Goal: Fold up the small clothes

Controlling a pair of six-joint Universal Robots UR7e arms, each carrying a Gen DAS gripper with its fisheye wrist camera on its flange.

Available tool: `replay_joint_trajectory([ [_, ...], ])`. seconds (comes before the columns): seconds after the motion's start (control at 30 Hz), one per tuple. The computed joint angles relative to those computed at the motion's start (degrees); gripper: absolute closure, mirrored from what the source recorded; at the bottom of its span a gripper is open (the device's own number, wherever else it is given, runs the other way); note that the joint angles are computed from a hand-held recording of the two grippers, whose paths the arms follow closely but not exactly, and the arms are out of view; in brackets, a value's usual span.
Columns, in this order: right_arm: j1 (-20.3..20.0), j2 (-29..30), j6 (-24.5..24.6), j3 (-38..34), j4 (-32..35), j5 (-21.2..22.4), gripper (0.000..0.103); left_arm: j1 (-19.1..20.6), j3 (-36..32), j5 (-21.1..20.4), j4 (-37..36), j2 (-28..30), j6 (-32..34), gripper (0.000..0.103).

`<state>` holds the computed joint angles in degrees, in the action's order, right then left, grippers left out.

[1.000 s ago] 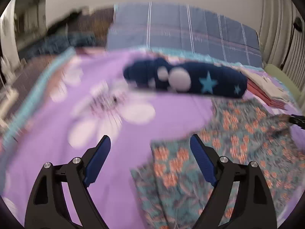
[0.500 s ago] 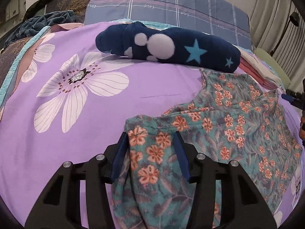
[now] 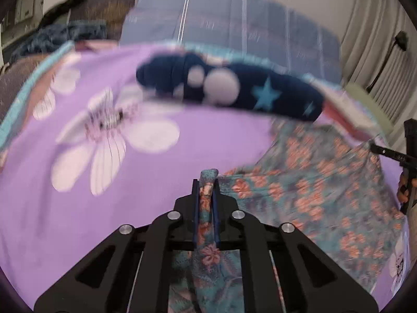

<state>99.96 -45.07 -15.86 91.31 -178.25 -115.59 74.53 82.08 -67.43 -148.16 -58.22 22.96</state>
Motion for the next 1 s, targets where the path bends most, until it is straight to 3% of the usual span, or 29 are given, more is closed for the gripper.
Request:
replay_joint_trajectory([
  [0.1, 0.7, -2.9, -1.5, 3.9, -6.5, 3.9, 0.096, -1.3, 2.4, -1.7, -4.8, -2.3, 2.4, 0.095],
  [0.2, 1.5, -3.0, -2.2, 3.2, -9.1, 3.0, 0.096, -2.5, 0.8, -0.6, -7.5, -1.2, 4.8, 0.095],
  [0.3, 1.3, -0.6, -1.0, -1.6, -5.0, 0.8, 0.096, -2.4, -3.6, 1.8, -6.2, 2.4, 5.0, 0.095],
  [0.47, -0.4, 7.0, 1.7, -12.6, 7.4, -8.7, 0.091, -1.0, -11.7, 10.7, 0.9, 11.4, 5.7, 0.091],
  [0.53, -1.3, 7.8, 3.1, -13.2, 7.9, -8.7, 0.090, -0.9, -10.0, 12.5, -2.5, 11.9, 7.5, 0.079],
  [0.57, -1.2, 7.5, 3.3, -12.6, 6.9, -8.5, 0.079, -1.1, -8.8, 12.8, -4.5, 11.3, 8.3, 0.074],
  [0.6, -0.9, 7.2, 3.9, -12.1, 6.3, -9.5, 0.072, -1.3, -7.9, 12.9, -4.8, 10.5, 8.2, 0.063],
  [0.63, -0.4, 6.6, 4.4, -11.2, 5.0, -11.3, 0.062, -1.6, -6.2, 12.1, -5.7, 8.7, 7.9, 0.061],
  [0.8, 1.7, -1.8, 4.7, 2.3, -3.9, -11.8, 0.060, -2.6, 5.8, 6.8, -11.0, -3.5, 7.1, 0.044],
  [0.87, 2.5, -5.1, 4.9, 8.7, -7.3, -11.3, 0.057, -2.1, 12.1, 2.8, -10.2, -10.6, 4.5, 0.044],
  [1.0, 3.3, -11.2, 9.2, 21.4, -12.5, -10.7, 0.055, -0.8, 22.4, 1.0, -5.9, -21.2, 0.1, 0.044],
])
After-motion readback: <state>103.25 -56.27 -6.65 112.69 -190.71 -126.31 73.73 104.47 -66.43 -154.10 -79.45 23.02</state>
